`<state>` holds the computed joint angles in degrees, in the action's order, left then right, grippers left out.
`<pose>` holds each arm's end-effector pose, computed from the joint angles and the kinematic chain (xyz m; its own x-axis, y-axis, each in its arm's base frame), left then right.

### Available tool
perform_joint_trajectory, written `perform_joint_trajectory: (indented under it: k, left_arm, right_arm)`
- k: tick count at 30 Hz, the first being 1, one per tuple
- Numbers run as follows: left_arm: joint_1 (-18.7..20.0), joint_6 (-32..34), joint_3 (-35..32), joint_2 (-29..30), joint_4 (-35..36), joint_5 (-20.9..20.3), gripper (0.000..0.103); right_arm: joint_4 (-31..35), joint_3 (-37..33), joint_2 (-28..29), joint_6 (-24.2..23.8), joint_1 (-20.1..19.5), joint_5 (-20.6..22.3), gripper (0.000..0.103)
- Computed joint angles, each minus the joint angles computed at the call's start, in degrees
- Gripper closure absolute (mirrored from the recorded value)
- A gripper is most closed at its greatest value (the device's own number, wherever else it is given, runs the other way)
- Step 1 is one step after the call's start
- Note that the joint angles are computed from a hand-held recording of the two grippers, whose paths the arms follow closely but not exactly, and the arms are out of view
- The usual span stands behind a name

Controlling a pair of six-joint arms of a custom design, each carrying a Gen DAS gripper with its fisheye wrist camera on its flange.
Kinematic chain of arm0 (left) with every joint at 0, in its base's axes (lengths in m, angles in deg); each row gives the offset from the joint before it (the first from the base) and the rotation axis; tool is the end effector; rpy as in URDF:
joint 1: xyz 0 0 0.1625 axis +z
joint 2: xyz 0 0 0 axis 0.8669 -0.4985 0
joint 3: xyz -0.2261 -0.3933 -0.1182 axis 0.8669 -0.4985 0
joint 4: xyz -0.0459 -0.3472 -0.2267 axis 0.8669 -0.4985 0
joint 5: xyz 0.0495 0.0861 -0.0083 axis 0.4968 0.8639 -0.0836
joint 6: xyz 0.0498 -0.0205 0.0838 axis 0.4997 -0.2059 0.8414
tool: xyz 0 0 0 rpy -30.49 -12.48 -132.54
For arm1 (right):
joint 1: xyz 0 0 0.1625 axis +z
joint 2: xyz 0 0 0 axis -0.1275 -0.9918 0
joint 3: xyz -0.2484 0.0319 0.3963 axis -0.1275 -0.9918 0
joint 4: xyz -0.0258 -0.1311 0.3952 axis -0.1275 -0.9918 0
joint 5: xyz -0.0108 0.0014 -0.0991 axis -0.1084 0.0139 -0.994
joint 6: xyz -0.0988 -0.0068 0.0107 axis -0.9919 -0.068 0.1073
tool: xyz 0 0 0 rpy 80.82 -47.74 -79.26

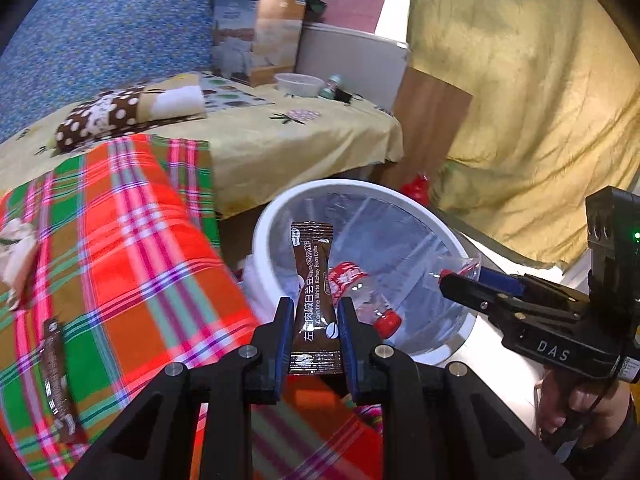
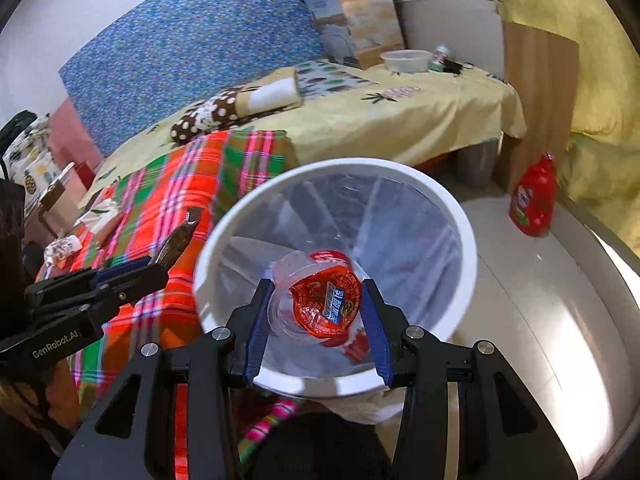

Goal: Collect trash
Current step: 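Open both tools over the bin to drop the wrapper and red cup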

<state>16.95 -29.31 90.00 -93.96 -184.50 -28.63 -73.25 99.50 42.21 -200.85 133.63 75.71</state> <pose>0.0142 -0.5627 0.3455 -0.5205 0.8277 -0.2095 0.8538 0.5082 -0.1132 0.4030 -0.4751 -0.1123 -0.7736 0.4144 0.4794 -0.1761 0.5861 -0.7909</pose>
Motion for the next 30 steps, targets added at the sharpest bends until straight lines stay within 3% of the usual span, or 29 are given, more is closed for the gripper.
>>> perform_joint_trajectory:
  k: [9,30]
  left_arm:
    - [-1.66,-1.25,0.88,2.69,-0.29,0.63,0.08]
    - [-0.17,-3.09,-0.99,1.9,1.41,-1.02,0.08]
  right_arm:
    - [2.63,2.08,-0.82,5.67,-1.24,0.05,0.057]
    - [2.33,1.5,-0.83,4.54,-0.48,1.97,0.056]
